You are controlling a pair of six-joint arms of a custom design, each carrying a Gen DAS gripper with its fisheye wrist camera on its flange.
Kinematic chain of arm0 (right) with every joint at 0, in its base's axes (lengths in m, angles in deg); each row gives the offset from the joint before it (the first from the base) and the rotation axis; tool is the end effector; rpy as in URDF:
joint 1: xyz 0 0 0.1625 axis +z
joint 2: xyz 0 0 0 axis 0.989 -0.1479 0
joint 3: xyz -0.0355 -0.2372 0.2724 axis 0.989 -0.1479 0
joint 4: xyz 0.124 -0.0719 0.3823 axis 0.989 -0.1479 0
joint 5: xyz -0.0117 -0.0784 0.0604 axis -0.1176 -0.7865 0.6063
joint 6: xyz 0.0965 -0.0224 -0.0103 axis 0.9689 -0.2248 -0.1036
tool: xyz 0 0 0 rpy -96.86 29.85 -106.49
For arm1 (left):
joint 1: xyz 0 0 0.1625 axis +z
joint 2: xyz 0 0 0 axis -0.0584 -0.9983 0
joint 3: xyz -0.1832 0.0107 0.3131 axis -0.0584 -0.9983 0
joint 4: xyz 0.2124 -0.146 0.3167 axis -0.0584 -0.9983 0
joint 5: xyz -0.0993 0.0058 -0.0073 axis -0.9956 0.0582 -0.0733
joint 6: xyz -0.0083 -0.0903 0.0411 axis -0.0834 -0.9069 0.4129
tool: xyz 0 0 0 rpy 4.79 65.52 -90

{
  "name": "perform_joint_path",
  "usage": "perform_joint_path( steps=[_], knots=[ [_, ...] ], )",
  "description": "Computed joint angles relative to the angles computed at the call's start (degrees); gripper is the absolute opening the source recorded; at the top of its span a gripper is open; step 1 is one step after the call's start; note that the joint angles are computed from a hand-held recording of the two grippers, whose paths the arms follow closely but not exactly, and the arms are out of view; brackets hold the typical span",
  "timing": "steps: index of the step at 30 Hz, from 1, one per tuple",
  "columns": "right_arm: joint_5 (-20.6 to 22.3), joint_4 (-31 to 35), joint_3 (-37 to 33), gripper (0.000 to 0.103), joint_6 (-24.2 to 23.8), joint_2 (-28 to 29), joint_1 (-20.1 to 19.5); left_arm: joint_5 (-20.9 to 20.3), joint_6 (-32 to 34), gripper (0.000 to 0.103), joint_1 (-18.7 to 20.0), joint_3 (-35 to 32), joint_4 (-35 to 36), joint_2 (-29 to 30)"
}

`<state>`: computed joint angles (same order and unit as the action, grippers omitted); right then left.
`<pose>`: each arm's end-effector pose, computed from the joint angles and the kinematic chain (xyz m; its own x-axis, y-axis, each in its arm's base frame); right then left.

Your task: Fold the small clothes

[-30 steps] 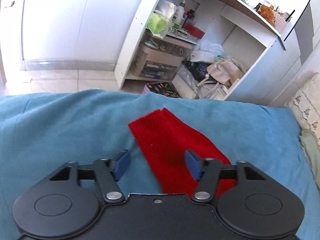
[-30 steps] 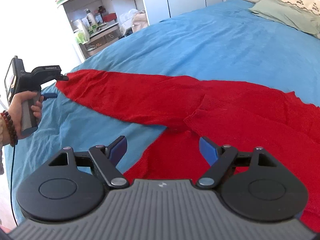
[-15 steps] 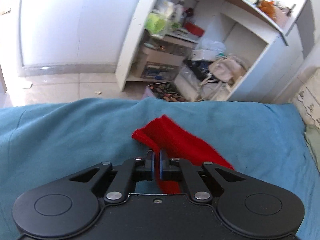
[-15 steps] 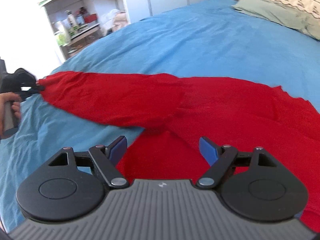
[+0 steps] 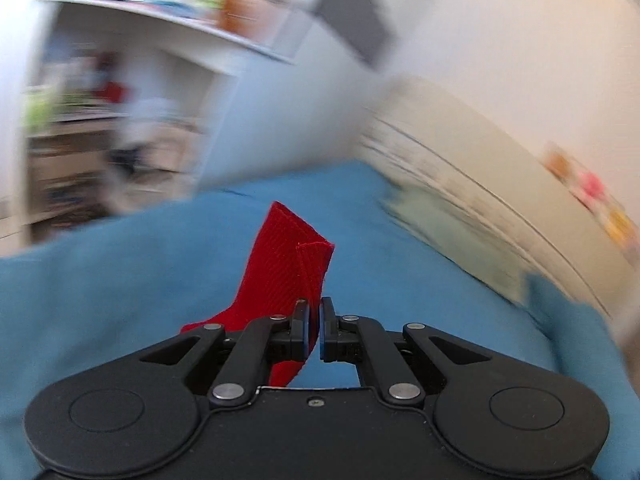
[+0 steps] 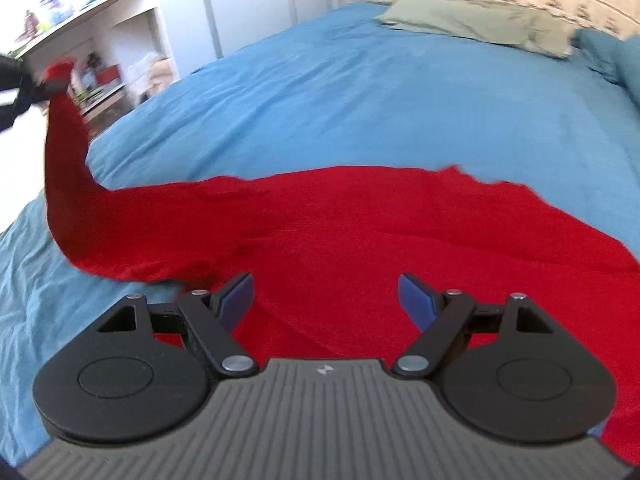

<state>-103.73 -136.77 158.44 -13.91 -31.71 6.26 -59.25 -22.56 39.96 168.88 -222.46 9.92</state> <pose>0.0787 -0.4750 0.2598 -0.7578 -0.1571 0.6333 -0.5242 0.7245 -0.4475 -0.3332 -0.5156 0.1468 -0.9500 -0.0616 -0.3061 0.2408 0.4793 -0.8440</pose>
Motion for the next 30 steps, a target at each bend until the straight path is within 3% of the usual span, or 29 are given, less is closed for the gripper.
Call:
perform_joint_path(
  steps=[5, 10, 13, 19, 20, 22, 24, 26, 30],
  knots=[
    [-3.59, -2.15, 2.16, 0.095, 0.28, -5.68, -3.09, -12.73, 2.16, 0.004, -2.16, -10.81, 5.79, 12.17],
    [-4.99, -0.12, 4.38, 0.095, 3.67, -13.24, -9.26, -23.04, 1.68, 0.004, -3.29, -20.04, 14.05, 23.92],
    [-4.7, -0.84, 6.01, 0.095, 2.54, -16.84, -13.39, -25.0, 0.22, 0.004, -3.77, -24.82, 20.25, 29.86],
    [3.31, 3.78, 8.07, 0.095, 4.01, -23.28, -21.93, -24.07, 1.76, 0.006, -4.08, -28.13, 26.31, 34.41],
    [4.9, 4.36, 8.07, 0.095, 4.11, -23.86, -22.83, -24.14, 2.52, 0.011, -4.09, -27.49, 25.74, 33.92],
    [6.79, 5.14, 7.64, 0.095, 5.5, -24.01, -23.19, -24.37, 2.72, 0.068, -3.65, -27.04, 26.04, 32.71],
    [8.17, 5.87, 7.55, 0.094, 6.95, -24.57, -23.24, -20.95, 2.86, 0.086, -4.5, -24.28, 23.27, 30.78],
    [9.16, 6.72, 6.53, 0.093, 8.6, -24.09, -22.71, -17.4, 3.77, 0.094, -5.16, -22.02, 22.56, 28.56],
    [10.99, 13.04, 1.58, 0.083, 12.91, -20.44, -20.99, -8.95, 2.96, 0.095, -5.11, -16.34, 25.04, 23.09]
  ],
)
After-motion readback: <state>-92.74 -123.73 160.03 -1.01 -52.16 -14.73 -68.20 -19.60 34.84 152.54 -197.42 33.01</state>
